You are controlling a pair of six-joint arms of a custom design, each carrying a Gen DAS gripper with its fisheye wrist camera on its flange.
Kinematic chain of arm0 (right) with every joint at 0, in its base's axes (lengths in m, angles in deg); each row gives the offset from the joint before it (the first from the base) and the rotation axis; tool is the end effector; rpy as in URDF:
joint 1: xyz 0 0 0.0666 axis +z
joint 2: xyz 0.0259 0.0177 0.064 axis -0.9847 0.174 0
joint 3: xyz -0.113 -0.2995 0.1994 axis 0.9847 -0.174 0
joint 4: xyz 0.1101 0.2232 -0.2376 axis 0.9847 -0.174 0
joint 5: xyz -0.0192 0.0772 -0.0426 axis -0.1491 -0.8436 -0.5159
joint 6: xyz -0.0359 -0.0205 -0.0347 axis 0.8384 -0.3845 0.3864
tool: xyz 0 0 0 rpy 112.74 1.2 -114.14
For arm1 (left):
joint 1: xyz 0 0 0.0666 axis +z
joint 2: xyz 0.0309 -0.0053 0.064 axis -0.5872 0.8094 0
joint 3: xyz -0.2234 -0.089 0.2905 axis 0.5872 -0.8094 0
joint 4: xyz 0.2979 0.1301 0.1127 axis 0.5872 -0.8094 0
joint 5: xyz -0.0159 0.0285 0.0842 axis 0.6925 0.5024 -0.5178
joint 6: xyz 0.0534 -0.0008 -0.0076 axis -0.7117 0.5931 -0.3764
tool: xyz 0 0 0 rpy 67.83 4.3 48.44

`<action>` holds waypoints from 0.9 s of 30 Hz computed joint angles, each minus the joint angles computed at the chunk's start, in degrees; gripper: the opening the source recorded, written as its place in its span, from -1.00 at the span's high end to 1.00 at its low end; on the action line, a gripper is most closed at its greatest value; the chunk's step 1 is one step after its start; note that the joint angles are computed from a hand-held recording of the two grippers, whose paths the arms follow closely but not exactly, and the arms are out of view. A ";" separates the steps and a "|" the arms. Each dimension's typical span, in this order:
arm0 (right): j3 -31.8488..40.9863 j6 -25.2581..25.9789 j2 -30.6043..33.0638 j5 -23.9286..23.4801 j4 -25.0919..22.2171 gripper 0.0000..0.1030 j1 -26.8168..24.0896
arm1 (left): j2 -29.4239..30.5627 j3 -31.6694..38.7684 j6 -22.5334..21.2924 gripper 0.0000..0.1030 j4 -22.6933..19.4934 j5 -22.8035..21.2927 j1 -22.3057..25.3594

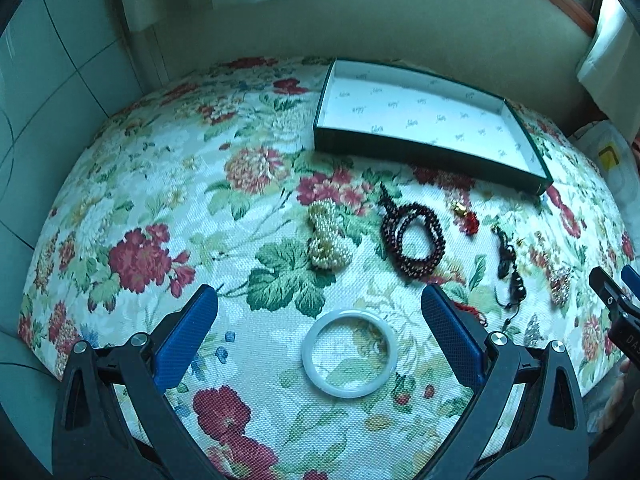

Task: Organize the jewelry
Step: 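Grasp the white jade bangle with the left gripper while the right grasps the pearl brooch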

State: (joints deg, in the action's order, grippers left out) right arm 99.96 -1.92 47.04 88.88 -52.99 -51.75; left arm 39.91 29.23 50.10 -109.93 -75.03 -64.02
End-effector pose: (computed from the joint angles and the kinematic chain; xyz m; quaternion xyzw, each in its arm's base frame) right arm 0.3084 0.1475 0.4530 0.1118 0.9347 -0.0470 0.3340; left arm 0.3681 -0.1890 0.4587 0.0378 0.9648 -0.0146 0.2597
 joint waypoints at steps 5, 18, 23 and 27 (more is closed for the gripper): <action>-4.39 0.31 -0.61 -5.08 3.17 -0.75 -2.64 | -0.44 -4.22 0.64 -0.73 1.16 -0.05 0.38; -6.03 1.58 2.00 -7.96 5.25 -0.10 -3.91 | -0.87 -6.15 1.03 -0.65 1.87 -1.25 -0.50; -6.40 2.49 2.24 -7.83 5.47 0.18 -3.58 | -1.09 -6.60 0.78 -0.65 1.78 -1.09 -1.30; -6.55 2.67 1.98 -8.26 5.54 0.18 -3.67 | -0.89 -6.76 0.87 -0.65 1.52 -0.91 -1.74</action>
